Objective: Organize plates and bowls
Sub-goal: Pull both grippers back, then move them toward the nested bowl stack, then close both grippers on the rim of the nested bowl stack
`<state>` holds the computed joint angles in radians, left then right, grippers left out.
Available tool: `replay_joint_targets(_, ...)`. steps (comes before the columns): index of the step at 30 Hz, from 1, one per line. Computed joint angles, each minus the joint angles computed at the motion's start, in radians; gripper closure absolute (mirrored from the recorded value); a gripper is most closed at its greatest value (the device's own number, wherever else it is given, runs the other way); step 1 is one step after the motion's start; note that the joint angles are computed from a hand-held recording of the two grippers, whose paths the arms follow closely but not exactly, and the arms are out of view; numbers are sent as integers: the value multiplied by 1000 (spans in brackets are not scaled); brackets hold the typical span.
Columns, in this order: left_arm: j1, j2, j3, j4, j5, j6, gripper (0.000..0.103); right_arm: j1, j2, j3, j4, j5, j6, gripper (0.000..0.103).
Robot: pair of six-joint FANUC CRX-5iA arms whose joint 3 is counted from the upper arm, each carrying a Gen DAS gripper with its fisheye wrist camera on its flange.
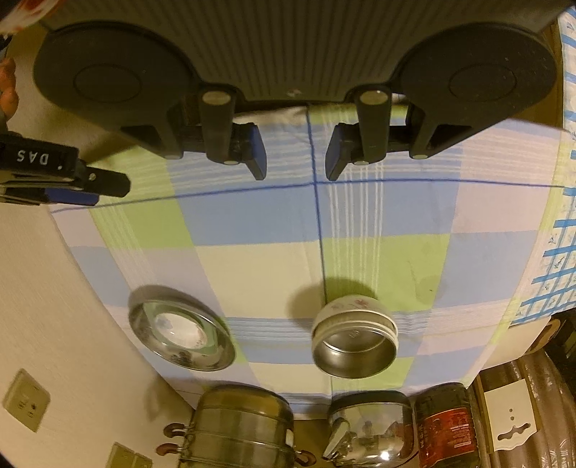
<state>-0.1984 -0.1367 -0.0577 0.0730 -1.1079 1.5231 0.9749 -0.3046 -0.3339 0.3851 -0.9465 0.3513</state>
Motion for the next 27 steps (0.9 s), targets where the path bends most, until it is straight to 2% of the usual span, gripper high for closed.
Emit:
replay_joint_targets(5,40,68,50,-6,28,-16,71,-63,64,44,-8,36,26,46)
replay_joint_targets(15,135,223,186,21,92,-20,71,-198,290,259,-122,113,228,46)
replay_joint_targets(22,178,338,292,90,91,-57,71,-257,452,444,-205,146,353,46)
replay_joint_targets(27,178,422,380,96,72,-72,69,-288,562,577,-262,131,412,46)
